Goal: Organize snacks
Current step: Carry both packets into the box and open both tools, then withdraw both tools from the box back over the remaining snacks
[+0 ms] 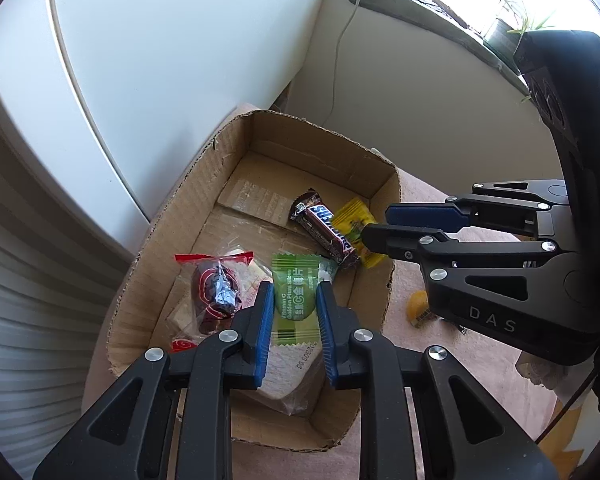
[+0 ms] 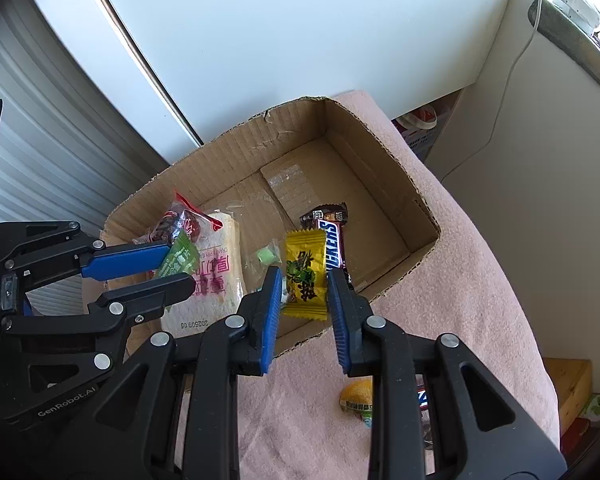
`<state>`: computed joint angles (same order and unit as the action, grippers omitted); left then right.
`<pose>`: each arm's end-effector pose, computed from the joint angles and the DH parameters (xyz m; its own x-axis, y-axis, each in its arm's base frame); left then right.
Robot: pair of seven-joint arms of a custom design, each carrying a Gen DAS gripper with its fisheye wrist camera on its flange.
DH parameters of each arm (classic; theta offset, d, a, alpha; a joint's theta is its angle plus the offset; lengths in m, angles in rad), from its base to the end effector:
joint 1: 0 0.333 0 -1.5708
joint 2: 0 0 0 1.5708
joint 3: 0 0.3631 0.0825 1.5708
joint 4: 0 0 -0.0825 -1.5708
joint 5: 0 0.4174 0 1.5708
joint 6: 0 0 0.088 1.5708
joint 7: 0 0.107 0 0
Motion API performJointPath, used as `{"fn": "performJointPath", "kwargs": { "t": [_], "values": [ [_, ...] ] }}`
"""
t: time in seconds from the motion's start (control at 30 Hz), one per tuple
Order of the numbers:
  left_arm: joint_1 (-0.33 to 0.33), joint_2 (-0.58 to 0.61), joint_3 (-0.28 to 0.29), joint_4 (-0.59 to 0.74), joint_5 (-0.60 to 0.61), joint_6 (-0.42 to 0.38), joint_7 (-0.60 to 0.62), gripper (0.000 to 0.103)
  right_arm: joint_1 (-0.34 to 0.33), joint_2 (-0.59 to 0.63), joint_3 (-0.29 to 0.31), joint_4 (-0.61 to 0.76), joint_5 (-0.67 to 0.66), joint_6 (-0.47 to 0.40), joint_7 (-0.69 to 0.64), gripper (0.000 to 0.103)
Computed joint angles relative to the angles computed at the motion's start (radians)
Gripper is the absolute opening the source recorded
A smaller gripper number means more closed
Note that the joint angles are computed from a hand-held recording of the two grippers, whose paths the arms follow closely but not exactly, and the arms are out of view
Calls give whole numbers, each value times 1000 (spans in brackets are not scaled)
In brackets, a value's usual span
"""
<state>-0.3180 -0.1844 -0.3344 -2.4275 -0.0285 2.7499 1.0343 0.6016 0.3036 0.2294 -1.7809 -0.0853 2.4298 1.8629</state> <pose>0.4132 -0.3199 0.4534 -0.1478 -0.9662 0.2111 -0.9020 0.0441 -0.4295 0.4899 0.5133 0.4557 0.5518 -0.8287 -0.0935 -0.8015 -0.4960 -0.3339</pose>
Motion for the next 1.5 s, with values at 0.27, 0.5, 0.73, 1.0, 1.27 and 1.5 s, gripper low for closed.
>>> {"fn": "performJointPath", "kwargs": {
  "t": [0.27,0.5,0.73,1.0,1.27,1.5],
  "values": [
    [2,-3,4,-2,6,-1,12,45,12,-3,-11,-1,-41,2,40,53],
    [16,-2,-11,-1,54,-8,-26,48,11,-20,-13,-19,-66,14,70,63],
    [11,-4,-16,2,84,-15,-43,48,5,-48,-20,-58,-79,23,109,64],
    [-10,5,-18,16,69,-11,-21,48,-26,-130,-20,-167,-46,68,145,64],
    [-57,35,-22,47,27,-3,38,48,-44,-255,-27,-339,-67,144,217,64],
    [-84,69,-41,74,53,5,12,48,-67,-378,-37,-482,-110,166,304,64]
  ]
}}
